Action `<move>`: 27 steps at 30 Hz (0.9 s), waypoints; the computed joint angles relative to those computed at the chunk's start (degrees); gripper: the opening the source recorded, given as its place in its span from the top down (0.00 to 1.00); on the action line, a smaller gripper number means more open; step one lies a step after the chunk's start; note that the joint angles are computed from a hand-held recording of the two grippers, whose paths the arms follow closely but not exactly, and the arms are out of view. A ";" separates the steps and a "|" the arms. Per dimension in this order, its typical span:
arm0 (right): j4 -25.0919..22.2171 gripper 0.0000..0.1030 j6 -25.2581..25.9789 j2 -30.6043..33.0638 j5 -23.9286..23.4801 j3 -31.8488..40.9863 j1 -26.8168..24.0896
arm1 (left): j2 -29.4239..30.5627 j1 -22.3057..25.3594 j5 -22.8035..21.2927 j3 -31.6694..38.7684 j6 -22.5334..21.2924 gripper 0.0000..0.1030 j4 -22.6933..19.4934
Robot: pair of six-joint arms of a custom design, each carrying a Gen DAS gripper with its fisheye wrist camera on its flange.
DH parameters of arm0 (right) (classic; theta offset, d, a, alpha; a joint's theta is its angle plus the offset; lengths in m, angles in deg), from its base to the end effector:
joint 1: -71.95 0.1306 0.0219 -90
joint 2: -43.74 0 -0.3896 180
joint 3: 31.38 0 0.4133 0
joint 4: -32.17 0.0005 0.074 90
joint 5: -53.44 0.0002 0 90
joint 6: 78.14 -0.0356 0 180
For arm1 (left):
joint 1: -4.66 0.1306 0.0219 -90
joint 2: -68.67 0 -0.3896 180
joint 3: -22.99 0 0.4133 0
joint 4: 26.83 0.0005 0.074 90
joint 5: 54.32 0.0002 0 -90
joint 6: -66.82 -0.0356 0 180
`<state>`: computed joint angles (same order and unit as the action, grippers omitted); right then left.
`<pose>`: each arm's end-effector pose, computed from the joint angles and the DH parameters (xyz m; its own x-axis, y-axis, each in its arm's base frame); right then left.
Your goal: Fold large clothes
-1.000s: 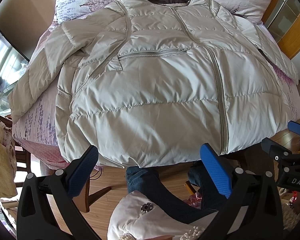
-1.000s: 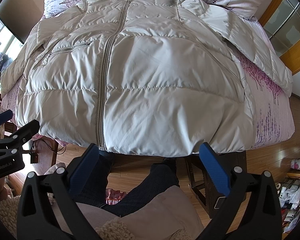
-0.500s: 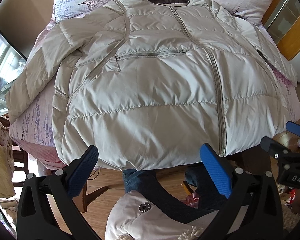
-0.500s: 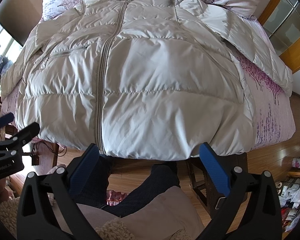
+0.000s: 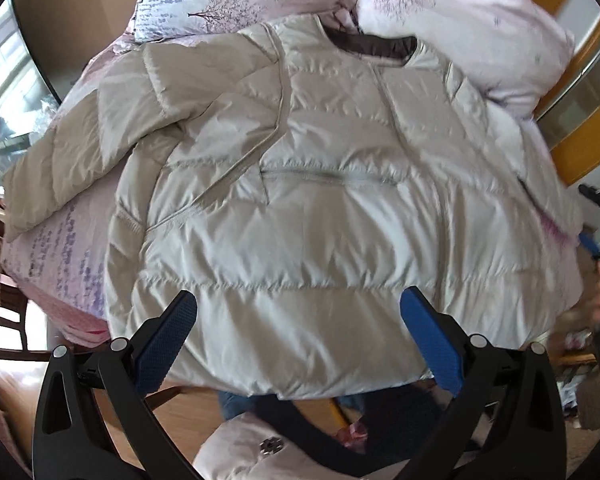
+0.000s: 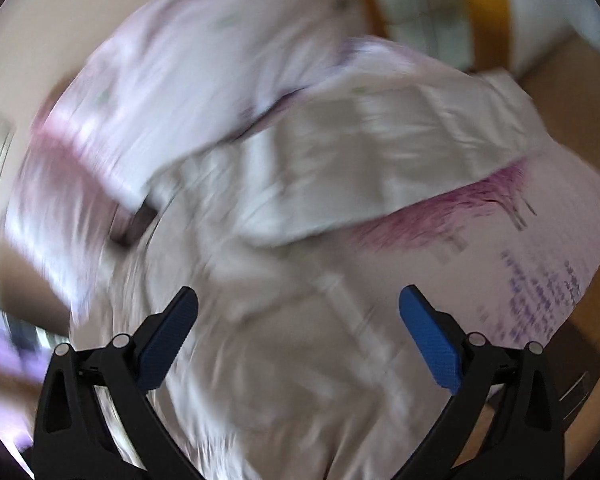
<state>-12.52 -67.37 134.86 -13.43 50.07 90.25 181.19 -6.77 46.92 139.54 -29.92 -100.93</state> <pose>0.4783 0.1429 0.3638 -0.2144 0.8806 -0.4225 0.7447 0.4273 0.5128 0.6066 -0.1302 0.4171 -0.8846 0.2963 -0.3600 0.3658 0.9198 -0.1420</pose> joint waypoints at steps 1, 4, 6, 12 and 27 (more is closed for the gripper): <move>0.79 0.04 -1.50 -0.77 -0.40 -1.48 -1.35 | 0.40 0.09 0.70 0.50 -0.07 0.01 -0.38; 6.06 0.18 -7.58 -3.90 -2.41 -7.66 -6.08 | 1.83 -0.12 0.02 2.24 0.62 0.01 -2.13; 9.25 0.24 -12.63 -5.34 -3.60 -11.46 -8.83 | 2.62 0.06 1.15 3.22 1.84 0.01 -2.98; 15.06 0.35 -20.63 -6.93 -6.45 -18.33 -13.81 | 3.71 0.87 3.74 4.38 5.26 0.01 -2.78; 17.27 0.86 -17.12 -7.21 -5.47 -19.88 -18.19 | 3.23 3.44 5.97 3.81 13.10 0.01 3.66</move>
<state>4.75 -84.49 127.65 -18.91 30.19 72.06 184.42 -3.33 52.89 143.35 -16.81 -97.27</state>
